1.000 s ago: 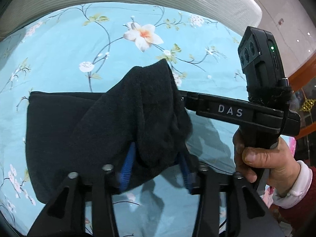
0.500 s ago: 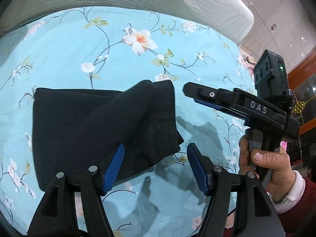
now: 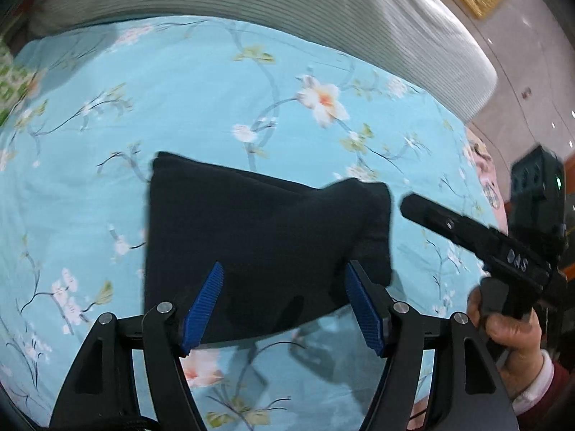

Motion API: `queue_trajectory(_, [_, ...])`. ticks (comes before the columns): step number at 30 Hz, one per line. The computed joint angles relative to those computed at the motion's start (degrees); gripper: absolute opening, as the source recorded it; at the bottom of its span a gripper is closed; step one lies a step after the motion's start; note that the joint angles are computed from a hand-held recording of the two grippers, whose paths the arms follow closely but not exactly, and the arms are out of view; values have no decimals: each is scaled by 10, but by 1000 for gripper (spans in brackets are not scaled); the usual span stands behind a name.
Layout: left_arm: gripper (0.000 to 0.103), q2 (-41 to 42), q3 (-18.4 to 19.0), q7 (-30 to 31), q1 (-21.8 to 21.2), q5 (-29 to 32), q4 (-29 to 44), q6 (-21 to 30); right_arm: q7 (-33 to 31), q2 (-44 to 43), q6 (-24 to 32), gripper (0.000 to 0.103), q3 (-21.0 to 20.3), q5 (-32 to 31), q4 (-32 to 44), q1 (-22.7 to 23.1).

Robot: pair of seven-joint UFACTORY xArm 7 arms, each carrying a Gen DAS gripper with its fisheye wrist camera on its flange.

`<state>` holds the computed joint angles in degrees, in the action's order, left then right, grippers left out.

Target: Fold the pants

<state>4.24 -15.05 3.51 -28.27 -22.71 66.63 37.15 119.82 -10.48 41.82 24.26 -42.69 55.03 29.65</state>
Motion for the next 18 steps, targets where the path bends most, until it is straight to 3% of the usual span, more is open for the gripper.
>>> queue_trajectory(18, [71,17,19,-4,40,-10,1,15,50,47,10,81,-20,24,22,30])
